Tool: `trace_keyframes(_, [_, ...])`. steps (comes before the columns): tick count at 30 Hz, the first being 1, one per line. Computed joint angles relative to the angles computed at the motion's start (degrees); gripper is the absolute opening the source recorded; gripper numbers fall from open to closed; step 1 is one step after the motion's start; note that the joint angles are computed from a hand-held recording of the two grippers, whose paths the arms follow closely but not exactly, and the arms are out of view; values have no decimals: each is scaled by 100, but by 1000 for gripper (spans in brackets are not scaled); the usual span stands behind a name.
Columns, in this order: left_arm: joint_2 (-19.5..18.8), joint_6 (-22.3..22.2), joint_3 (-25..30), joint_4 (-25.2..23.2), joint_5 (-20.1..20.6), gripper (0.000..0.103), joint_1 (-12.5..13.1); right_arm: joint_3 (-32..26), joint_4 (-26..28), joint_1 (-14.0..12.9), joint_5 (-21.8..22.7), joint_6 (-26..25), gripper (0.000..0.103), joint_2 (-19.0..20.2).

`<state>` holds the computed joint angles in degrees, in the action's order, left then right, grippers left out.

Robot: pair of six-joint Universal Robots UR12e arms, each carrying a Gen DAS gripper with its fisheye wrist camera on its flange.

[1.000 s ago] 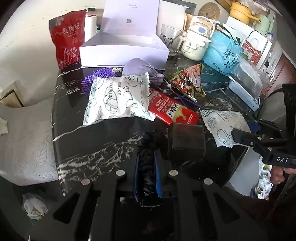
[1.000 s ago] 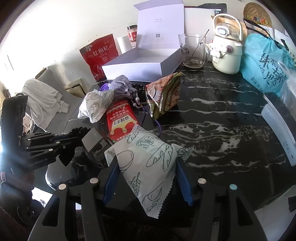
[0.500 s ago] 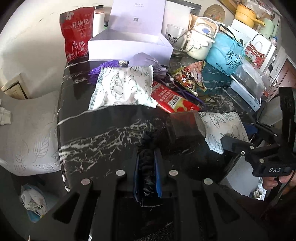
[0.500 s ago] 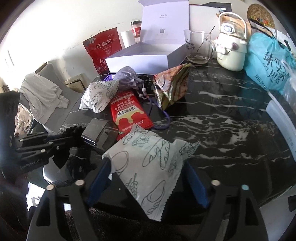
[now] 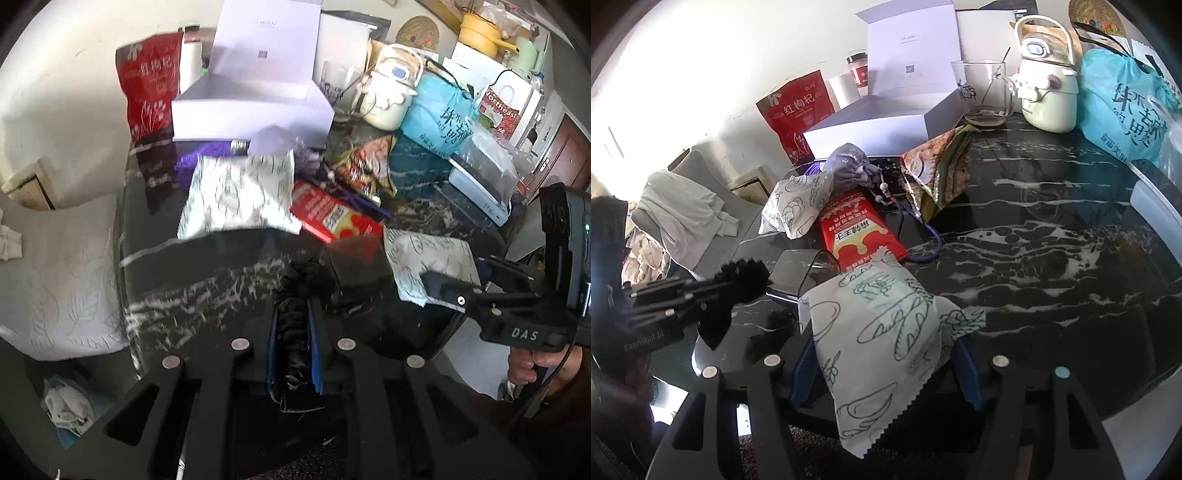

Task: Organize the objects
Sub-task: 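Close the left tool on the black scrunchie while the right tool lifts the packet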

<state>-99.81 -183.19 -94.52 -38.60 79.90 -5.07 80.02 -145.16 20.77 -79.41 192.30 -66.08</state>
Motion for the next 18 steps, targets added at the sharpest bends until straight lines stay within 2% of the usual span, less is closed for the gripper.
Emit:
trace_keyframes(9, [-158,249,463,-143,-44,14,3,-255,93,3,-173,-341,64,-43])
trace_keyframes(18, [-384,379,888,-289,-30,14,15,-657,203,-46,-109,-605,64,72])
